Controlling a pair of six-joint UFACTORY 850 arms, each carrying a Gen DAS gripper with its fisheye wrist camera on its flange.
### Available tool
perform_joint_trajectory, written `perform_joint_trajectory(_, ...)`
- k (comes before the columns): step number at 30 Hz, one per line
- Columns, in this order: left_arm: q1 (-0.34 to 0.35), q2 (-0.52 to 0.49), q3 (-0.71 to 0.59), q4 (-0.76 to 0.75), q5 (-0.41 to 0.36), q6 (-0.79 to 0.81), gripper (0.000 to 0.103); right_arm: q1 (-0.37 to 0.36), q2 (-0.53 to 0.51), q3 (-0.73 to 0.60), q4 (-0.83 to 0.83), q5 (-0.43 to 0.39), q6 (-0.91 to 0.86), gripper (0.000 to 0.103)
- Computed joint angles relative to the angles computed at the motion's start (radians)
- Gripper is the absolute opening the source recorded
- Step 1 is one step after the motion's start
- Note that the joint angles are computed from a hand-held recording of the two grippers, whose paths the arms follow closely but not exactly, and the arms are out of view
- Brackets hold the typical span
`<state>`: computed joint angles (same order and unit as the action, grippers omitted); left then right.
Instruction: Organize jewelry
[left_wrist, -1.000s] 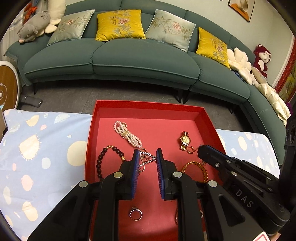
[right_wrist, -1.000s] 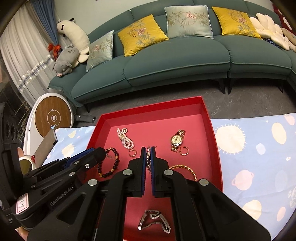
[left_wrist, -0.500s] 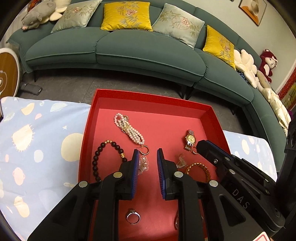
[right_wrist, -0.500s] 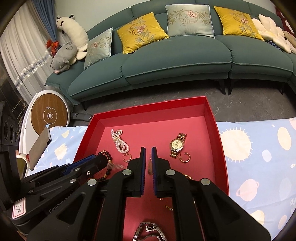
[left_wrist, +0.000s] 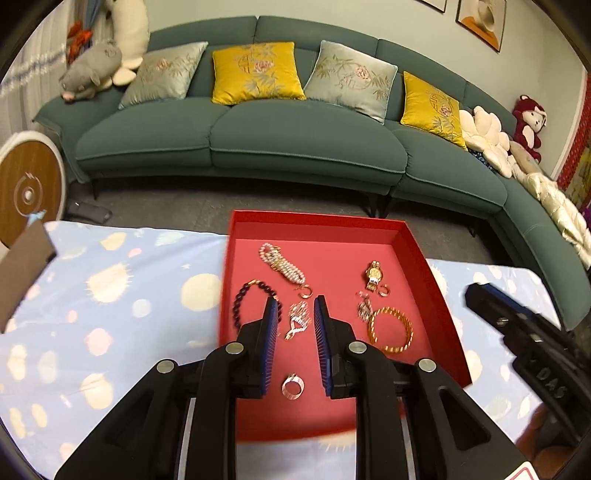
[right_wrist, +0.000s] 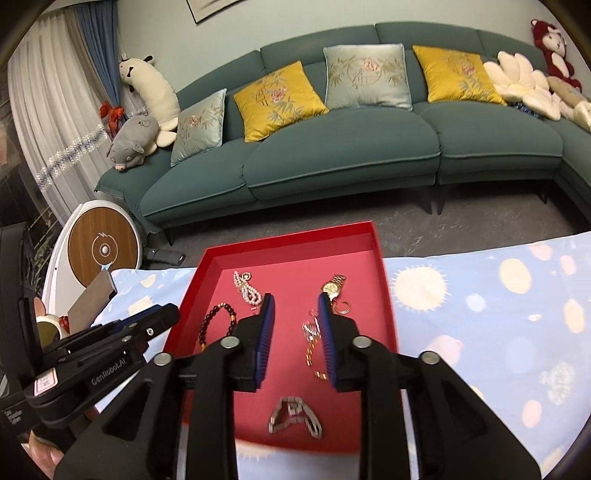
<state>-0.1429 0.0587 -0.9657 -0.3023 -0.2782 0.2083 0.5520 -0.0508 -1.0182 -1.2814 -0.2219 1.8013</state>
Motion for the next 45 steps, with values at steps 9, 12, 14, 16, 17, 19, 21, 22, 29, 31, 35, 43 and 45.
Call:
perform_joint_trajectory(9,-0.055,0.254,0.177,0.438,-0.011,-0.412,0.046,0.16,0.22,0.152,0.134,-0.24,-0.104,0.038)
perform_joint_trajectory(12,-0.068,0.302,0.214,0.483,-0.031,-0.478,0.052,0.206,0.251,0.186,0.118,-0.271,-0.047,0.046)
perform_joint_trajectory(14,-0.073,0.32,0.234,0.495,-0.039,-0.501,0.052,0.223,0.258,0.202,0.103,-0.27,0.002,0.046)
perform_joint_trajectory(16,-0.083,0.331,0.251,0.576,-0.039,-0.582,0.052,0.23,0.258,0.214,0.097,-0.257,0.032,0.046)
perform_joint_trajectory(17,-0.088,0.33,0.258,0.616,-0.038,-0.617,0.052,0.232,0.252,0.216,0.089,-0.256,0.046,0.046)
perform_joint_trajectory(19,-0.09,0.324,0.267,0.653,-0.04,-0.648,0.052,0.231,0.238,0.216,0.091,-0.252,0.045,0.046)
perform_joint_trajectory(21,-0.085,0.311,0.27,0.659,-0.04,-0.659,0.052,0.232,0.229,0.221,0.083,-0.251,0.062,0.046)
perform_joint_trajectory(22,-0.08,0.308,0.274,0.655,-0.037,-0.657,0.052,0.235,0.223,0.221,0.083,-0.251,0.066,0.046)
perform_joint_trajectory(29,-0.069,0.268,0.275,0.646,-0.033,-0.641,0.052,0.222,0.186,0.215,0.101,-0.234,0.043,0.046)
perform_joint_trajectory(31,-0.063,0.259,0.271,0.607,-0.035,-0.6,0.052,0.22,0.178,0.212,0.104,-0.23,0.036,0.046)
perform_joint_trajectory(35,-0.046,0.249,0.266,0.552,-0.032,-0.565,0.052,0.215,0.173,0.211,0.104,-0.226,0.034,0.047)
perform_joint_trajectory(43,-0.062,0.243,0.278,0.619,-0.027,-0.644,0.064,0.218,0.145,0.195,0.124,-0.246,0.016,0.059)
perform_joint_trajectory(45,-0.077,0.249,0.286,0.69,-0.017,-0.703,0.068,0.229,0.134,0.188,0.112,-0.266,0.017,0.061)
